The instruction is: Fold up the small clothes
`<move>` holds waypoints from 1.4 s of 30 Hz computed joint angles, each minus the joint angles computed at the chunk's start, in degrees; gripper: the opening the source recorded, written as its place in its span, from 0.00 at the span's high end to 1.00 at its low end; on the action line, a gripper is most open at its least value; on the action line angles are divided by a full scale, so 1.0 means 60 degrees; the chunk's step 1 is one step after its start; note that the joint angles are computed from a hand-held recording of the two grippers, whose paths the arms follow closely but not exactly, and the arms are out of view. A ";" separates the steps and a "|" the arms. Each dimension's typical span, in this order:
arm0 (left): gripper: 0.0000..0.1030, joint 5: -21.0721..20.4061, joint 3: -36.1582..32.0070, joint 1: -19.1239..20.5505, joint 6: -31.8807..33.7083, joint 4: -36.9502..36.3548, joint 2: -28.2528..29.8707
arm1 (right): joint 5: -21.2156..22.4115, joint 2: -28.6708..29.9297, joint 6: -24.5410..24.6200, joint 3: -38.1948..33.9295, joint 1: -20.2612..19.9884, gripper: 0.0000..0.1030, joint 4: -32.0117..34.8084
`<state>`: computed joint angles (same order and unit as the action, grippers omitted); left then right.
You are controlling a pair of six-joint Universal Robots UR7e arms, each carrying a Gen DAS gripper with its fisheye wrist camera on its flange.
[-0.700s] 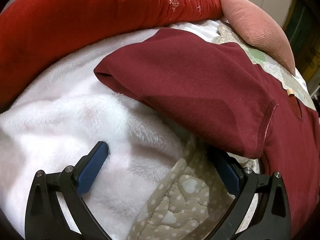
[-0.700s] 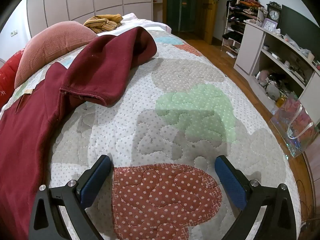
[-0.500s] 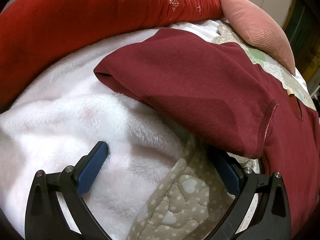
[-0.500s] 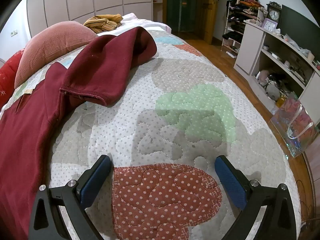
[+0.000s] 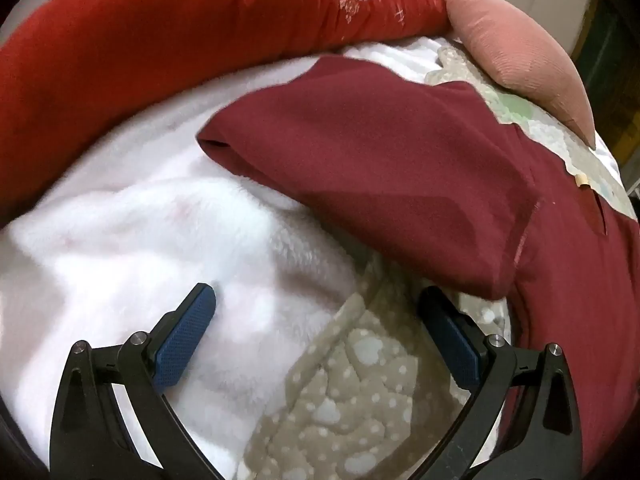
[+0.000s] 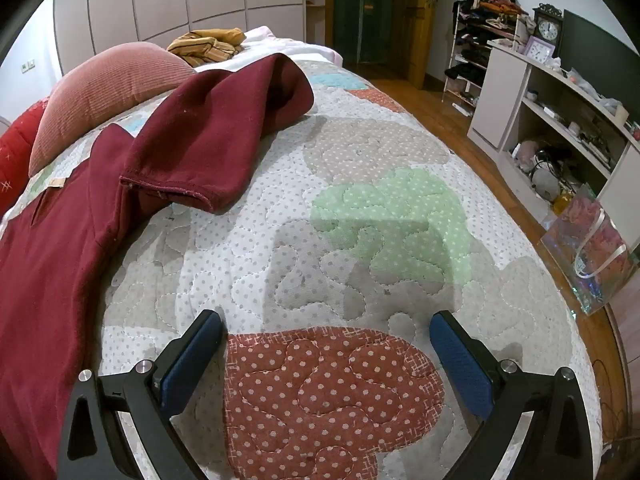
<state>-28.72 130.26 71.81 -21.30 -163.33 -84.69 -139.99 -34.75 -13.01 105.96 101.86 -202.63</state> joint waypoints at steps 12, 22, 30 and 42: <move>0.01 0.1604 0.1298 -0.2128 0.1620 -0.1551 -0.0086 | 0.0105 -0.0870 0.0990 0.1127 0.1161 0.00 0.0615; 0.01 0.1335 0.1342 -0.3032 0.1625 -0.1638 0.0314 | 0.1444 -0.0155 0.0869 0.0308 0.2534 0.00 0.1054; 0.01 0.0853 0.1232 -0.2744 0.1959 -0.2010 0.0634 | 0.2055 0.1038 0.0797 -0.1001 0.2657 0.00 0.1784; 0.01 0.0736 0.1021 -0.2156 0.2590 -0.2965 0.1314 | 0.2057 0.2004 0.0937 -0.2184 0.2704 0.00 0.2693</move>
<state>-24.31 136.39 58.87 -5.76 -181.12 -76.81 -127.65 -22.73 -7.39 92.85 118.09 -186.47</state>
